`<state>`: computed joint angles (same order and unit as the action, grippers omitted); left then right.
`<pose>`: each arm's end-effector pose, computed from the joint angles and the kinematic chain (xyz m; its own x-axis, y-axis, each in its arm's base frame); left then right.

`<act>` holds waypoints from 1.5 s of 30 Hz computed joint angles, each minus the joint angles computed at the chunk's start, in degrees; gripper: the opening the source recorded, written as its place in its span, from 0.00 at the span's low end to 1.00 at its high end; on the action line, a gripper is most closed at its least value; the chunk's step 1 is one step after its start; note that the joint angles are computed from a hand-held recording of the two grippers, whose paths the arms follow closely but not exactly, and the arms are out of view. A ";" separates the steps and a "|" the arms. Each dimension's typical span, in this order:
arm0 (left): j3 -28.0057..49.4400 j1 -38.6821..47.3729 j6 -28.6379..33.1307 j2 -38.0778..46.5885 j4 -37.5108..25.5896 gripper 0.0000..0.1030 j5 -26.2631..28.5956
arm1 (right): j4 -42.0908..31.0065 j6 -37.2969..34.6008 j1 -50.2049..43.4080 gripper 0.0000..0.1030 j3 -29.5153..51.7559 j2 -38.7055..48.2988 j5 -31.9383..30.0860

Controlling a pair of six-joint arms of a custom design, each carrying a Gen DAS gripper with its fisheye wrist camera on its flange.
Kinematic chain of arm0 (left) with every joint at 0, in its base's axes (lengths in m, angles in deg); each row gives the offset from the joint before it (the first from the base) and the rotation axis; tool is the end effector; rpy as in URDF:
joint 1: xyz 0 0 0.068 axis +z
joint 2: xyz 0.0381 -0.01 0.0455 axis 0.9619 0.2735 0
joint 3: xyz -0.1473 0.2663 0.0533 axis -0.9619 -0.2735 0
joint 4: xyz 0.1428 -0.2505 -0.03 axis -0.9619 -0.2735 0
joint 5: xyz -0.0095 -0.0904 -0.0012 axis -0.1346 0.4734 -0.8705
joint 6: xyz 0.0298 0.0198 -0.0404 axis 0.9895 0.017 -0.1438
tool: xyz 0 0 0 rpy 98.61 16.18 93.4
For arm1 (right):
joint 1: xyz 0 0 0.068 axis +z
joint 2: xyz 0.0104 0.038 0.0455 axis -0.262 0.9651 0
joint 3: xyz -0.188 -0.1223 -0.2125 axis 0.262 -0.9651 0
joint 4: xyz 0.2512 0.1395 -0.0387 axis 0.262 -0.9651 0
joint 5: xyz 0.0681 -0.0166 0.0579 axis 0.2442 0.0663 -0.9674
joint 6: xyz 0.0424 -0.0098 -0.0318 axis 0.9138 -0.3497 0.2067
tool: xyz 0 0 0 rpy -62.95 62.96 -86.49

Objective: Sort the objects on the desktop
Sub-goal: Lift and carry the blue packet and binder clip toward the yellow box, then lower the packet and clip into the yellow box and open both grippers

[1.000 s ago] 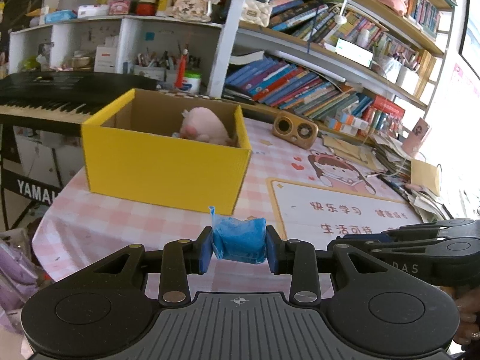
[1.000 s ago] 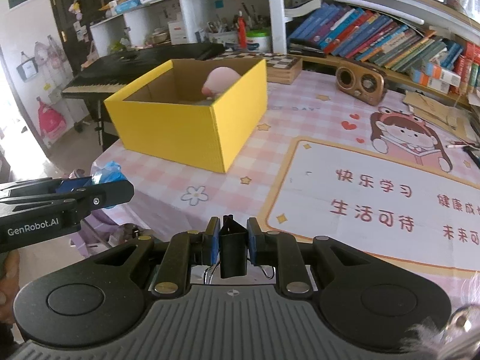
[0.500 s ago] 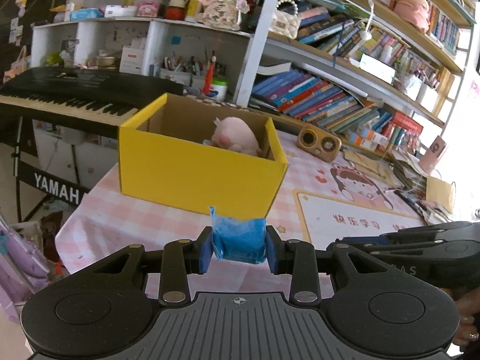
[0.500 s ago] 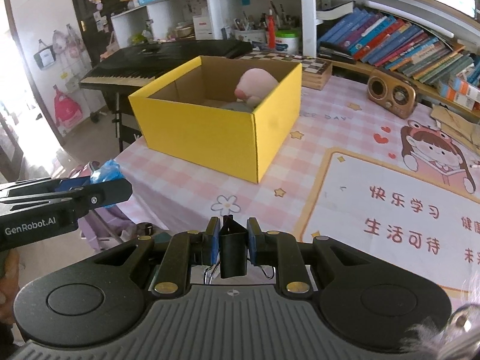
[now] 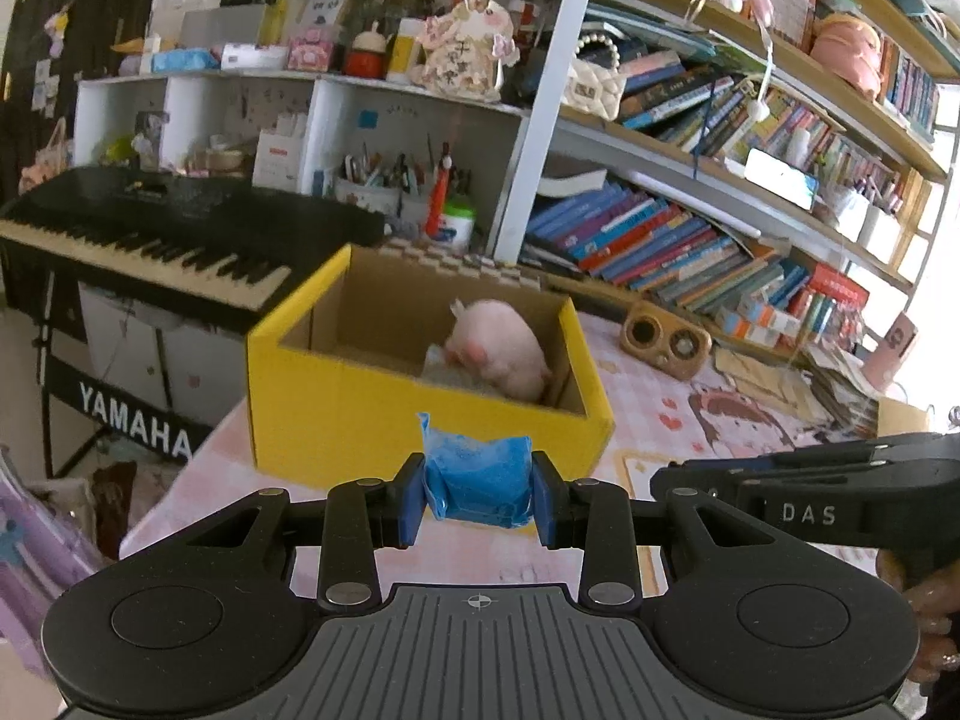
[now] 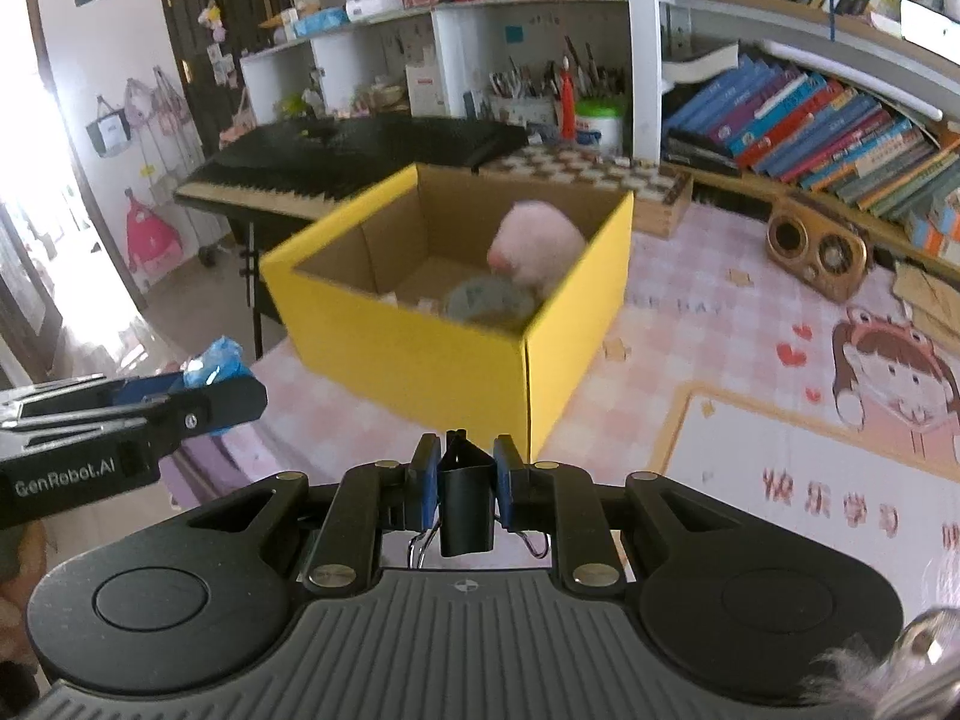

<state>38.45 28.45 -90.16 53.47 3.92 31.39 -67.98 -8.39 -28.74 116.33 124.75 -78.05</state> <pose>0.1745 -0.1447 0.2164 -0.4506 -0.2940 -0.8429 -0.1919 0.9540 -0.2302 0.2826 -0.0431 0.2427 -0.5489 -0.3668 -0.7511 -0.6721 0.7279 0.1357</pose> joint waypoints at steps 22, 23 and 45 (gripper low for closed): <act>13.66 22.74 16.81 21.28 12.88 0.33 10.89 | 9.42 8.76 12.80 0.17 23.65 21.61 -0.63; 14.69 23.92 17.06 22.91 12.62 0.33 11.91 | 8.98 8.01 13.30 0.17 24.42 22.66 -0.22; 31.15 30.43 22.48 39.31 -2.13 0.32 20.89 | 1.64 -14.72 20.05 0.17 35.31 38.19 10.15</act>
